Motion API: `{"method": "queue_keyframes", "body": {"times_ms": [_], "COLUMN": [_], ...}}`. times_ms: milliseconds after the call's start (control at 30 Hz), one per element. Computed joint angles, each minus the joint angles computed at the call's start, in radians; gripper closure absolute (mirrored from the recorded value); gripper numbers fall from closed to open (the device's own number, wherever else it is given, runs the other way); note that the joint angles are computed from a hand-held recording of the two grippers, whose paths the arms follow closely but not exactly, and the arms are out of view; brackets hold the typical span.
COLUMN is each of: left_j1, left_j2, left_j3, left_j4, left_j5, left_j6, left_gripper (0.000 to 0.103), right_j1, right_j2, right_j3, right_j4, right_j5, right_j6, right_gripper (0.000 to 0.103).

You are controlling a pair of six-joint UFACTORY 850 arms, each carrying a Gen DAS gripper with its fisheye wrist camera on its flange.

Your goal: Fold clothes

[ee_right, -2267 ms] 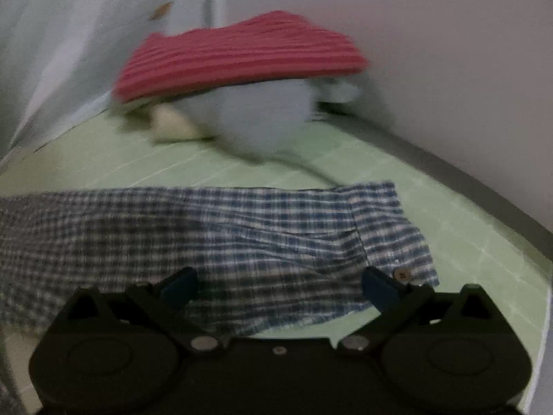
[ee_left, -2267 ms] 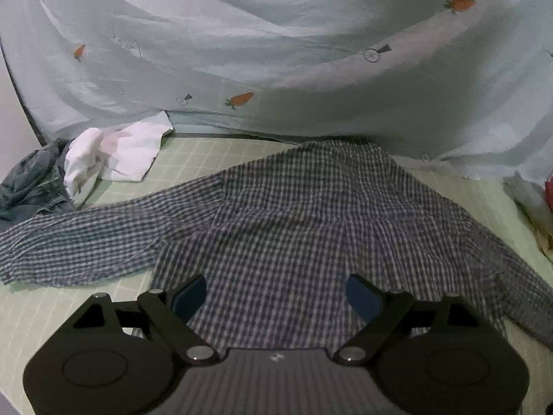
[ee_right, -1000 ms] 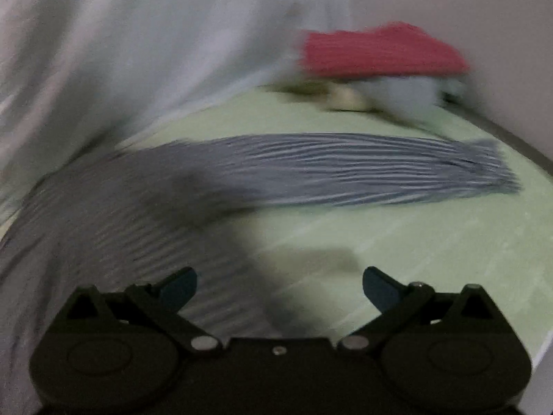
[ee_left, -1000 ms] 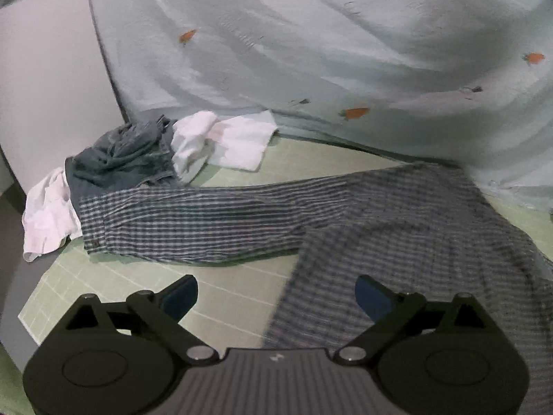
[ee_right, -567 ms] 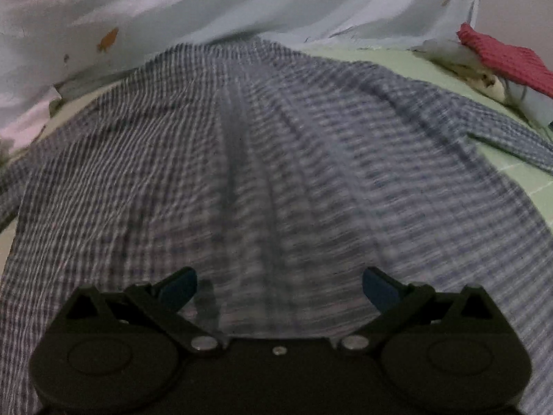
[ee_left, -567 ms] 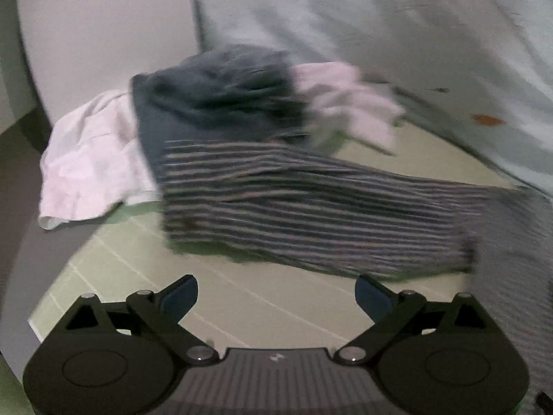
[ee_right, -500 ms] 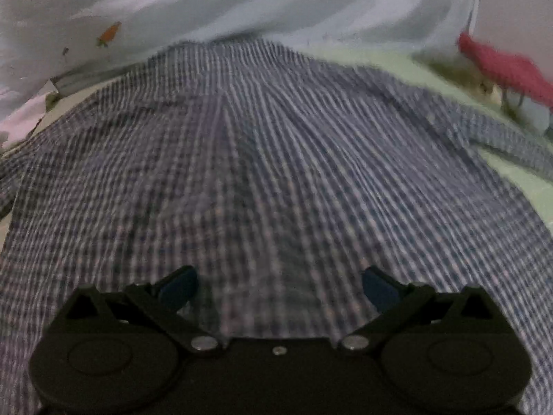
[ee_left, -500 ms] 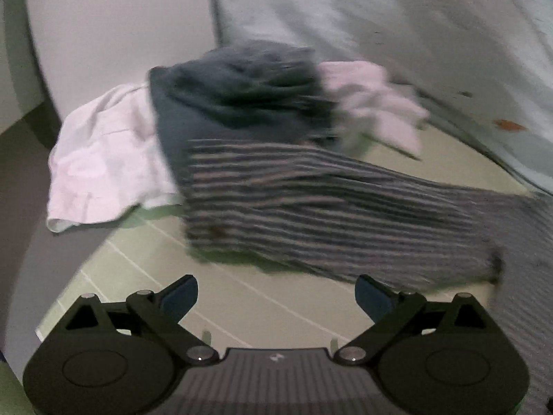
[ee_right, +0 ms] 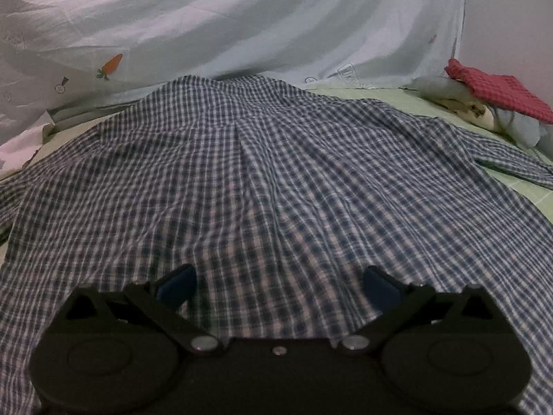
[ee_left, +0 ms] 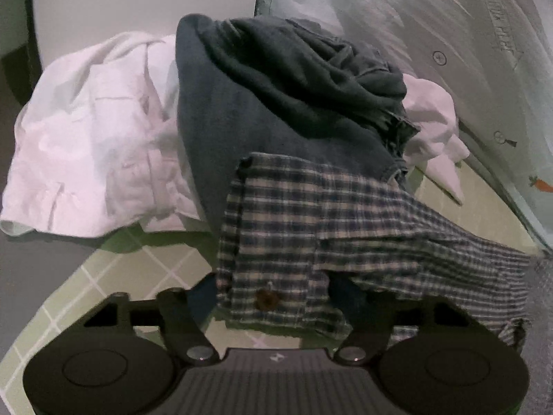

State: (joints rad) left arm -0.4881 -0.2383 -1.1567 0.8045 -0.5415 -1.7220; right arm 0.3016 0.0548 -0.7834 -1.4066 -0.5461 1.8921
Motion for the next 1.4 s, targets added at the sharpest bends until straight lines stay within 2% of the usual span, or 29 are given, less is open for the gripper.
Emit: {"method": "queue_keyframes", "body": {"times_ms": [67, 100, 167, 367, 533, 633, 800, 900, 1000, 1133, 1200, 1233, 1267, 1333, 1400], "left_j1": [-0.007, -0.013, -0.025, -0.068, -0.099, -0.097, -0.086, -0.101, -0.115, -0.114, -0.118, -0.121, -0.124, -0.125, -0.11], "left_j2": [0.004, 0.009, 0.023, 0.06, 0.129, 0.166, 0.271, 0.287, 0.26, 0.216, 0.189, 0.177, 0.168, 0.153, 0.14], "left_j3": [0.001, 0.003, 0.013, 0.023, 0.057, 0.071, 0.165, 0.17, 0.149, 0.133, 0.115, 0.108, 0.103, 0.099, 0.099], "left_j4": [-0.006, 0.0, 0.021, 0.023, 0.006, -0.077, -0.193, -0.171, -0.159, -0.19, -0.195, -0.19, -0.178, -0.164, -0.187], "left_j5": [-0.008, -0.01, 0.0, -0.021, -0.002, 0.049, 0.218, 0.181, 0.049, -0.039, -0.086, -0.109, -0.125, -0.14, -0.114], "left_j6": [0.015, 0.012, -0.006, -0.041, -0.117, -0.142, -0.241, -0.276, -0.267, -0.211, -0.168, -0.153, -0.149, -0.131, -0.076], "left_gripper": [0.061, 0.064, 0.078, 0.081, 0.082, 0.082, 0.083, 0.082, 0.079, 0.065, 0.052, 0.04, 0.031, 0.027, 0.024], "right_j1": [0.003, 0.003, 0.003, 0.001, -0.002, -0.004, -0.003, -0.004, -0.007, -0.009, -0.009, -0.009, -0.009, -0.009, -0.01], "right_j2": [0.002, 0.002, 0.001, 0.004, 0.008, 0.01, 0.009, 0.01, 0.012, 0.016, 0.015, 0.014, 0.014, 0.012, 0.012], "right_j3": [0.002, 0.003, 0.005, 0.008, 0.011, 0.013, 0.012, 0.013, 0.016, 0.019, 0.018, 0.017, 0.016, 0.015, 0.014], "right_j4": [0.0, -0.001, -0.007, -0.013, -0.018, -0.021, -0.024, -0.025, -0.027, -0.029, -0.028, -0.027, -0.026, -0.025, -0.025], "right_j5": [-0.002, -0.002, -0.001, 0.005, 0.012, 0.016, 0.016, 0.018, 0.022, 0.026, 0.025, 0.024, 0.023, 0.023, 0.023], "right_j6": [0.002, 0.004, 0.01, 0.017, 0.019, 0.02, 0.024, 0.023, 0.021, 0.021, 0.019, 0.018, 0.018, 0.016, 0.015], "right_gripper": [0.0, 0.0, 0.0, 0.0, 0.0, 0.0, 0.0, 0.0, 0.0, 0.0, 0.0, 0.0, 0.0, 0.0, 0.0]}}
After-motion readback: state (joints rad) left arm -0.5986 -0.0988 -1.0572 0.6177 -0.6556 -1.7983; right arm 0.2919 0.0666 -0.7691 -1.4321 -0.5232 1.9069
